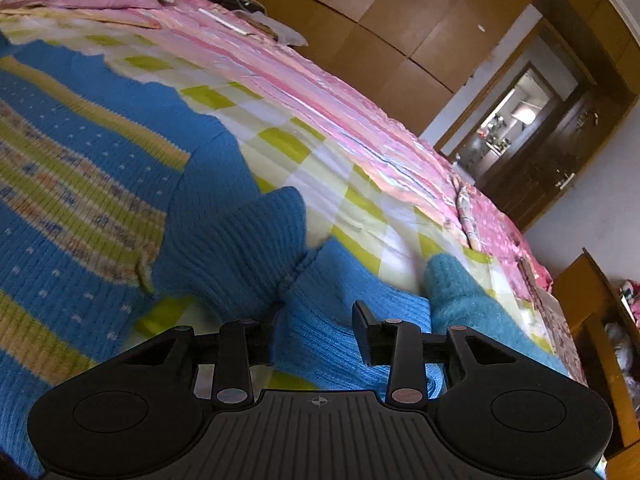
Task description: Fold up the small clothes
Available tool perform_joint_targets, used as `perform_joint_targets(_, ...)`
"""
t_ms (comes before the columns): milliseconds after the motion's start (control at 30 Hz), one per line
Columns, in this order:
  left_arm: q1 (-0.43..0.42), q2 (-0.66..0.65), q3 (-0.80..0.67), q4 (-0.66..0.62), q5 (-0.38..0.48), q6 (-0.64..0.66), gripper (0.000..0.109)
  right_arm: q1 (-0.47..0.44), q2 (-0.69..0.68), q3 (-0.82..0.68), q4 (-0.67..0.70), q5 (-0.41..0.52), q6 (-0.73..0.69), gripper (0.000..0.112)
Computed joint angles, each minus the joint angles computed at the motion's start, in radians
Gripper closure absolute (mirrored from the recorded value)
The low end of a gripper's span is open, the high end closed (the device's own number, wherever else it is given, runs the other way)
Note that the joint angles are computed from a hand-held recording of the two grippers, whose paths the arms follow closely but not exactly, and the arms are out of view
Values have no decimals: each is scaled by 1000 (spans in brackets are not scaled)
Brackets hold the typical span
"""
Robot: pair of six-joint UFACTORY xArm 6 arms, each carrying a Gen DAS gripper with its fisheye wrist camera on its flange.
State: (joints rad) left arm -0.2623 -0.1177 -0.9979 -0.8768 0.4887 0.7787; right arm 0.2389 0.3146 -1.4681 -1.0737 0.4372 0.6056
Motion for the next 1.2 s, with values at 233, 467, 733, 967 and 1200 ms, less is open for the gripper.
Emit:
perform_joint_targets(233,4,-4,1,-23,12,11,71,-12,13,-18,61,-10,3,90)
perform_joint_targets(467,8,-11,7,-36,18,24,71,-2,39,-55,143,22,-14,107)
perform_joint_targets(733,34,-26,3,-92,15,66,71,-17,-37,-44,434,-50,108,109)
perform_joint_targets(967,76,-64,9,-134,16,95,71,66,4,-132,780,-140,-17,109)
perform_joint_targets(1200,147,-127,46,-165,28,118,65,184,155,-332,1094,-103,-212,109)
